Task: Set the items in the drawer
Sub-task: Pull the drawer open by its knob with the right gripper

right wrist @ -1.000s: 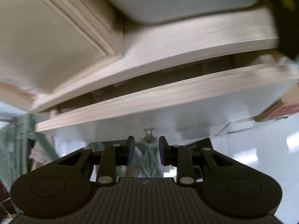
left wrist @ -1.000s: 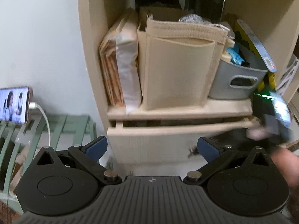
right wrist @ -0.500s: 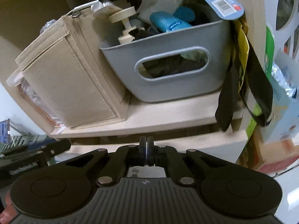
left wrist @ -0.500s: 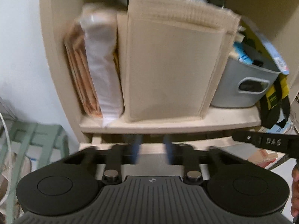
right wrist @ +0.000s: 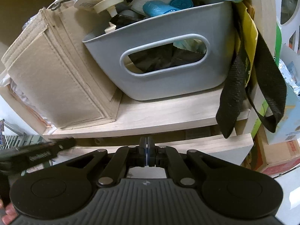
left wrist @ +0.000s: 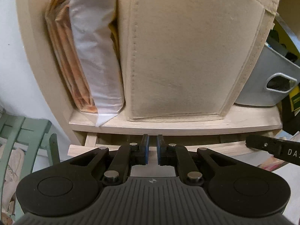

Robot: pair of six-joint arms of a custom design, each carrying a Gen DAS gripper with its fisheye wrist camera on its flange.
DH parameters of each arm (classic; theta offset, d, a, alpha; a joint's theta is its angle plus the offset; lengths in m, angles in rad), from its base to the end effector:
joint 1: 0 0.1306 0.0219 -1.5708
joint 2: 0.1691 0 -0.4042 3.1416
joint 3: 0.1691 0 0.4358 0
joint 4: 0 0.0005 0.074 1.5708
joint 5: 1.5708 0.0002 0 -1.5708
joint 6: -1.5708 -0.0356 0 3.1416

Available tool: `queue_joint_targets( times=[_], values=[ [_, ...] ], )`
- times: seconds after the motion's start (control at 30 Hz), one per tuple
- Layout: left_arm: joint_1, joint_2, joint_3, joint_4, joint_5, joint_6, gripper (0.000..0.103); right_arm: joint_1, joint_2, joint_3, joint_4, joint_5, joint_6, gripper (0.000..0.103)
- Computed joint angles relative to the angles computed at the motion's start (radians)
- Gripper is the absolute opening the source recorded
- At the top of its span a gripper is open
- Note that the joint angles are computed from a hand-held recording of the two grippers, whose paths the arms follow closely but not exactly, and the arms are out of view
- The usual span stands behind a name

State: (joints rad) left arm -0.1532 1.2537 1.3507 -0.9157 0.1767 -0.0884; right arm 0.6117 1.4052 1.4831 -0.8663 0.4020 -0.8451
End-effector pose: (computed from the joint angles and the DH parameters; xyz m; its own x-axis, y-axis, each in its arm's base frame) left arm 0.4639 -0.0785 0.4928 -0.6951 0.1953 -0.6918 0.3316 0.9410 -0.0676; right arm 0.4446 0.2942 0.4929 -0.6117 0.4118 -0.6754 0.2335 0.9098 0.3432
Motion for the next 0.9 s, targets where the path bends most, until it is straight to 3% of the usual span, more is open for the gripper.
queue_joint_targets(
  times=[0.1,0.3,0.67,0.9],
  values=[
    [-0.016,-0.012,-0.01,0.002,-0.037,-0.025,0.009,-0.001,0.004,-0.003,0.012,0.01,0.02,0.001],
    [-0.037,-0.028,-0.031,-0.003,-0.086,-0.072,0.01,-0.008,0.019,0.008,-0.009,0.008,-0.02,0.0],
    [-0.006,-0.102,-0.083,-0.104,-0.063,-0.091,0.01,0.046,0.027,0.02,-0.082,0.035,-0.071,0.0],
    [0.043,-0.181,-0.101,-0.2,-0.007,-0.185,0.01,0.118,-0.021,-0.012,-0.139,0.059,-0.148,0.004]
  ],
)
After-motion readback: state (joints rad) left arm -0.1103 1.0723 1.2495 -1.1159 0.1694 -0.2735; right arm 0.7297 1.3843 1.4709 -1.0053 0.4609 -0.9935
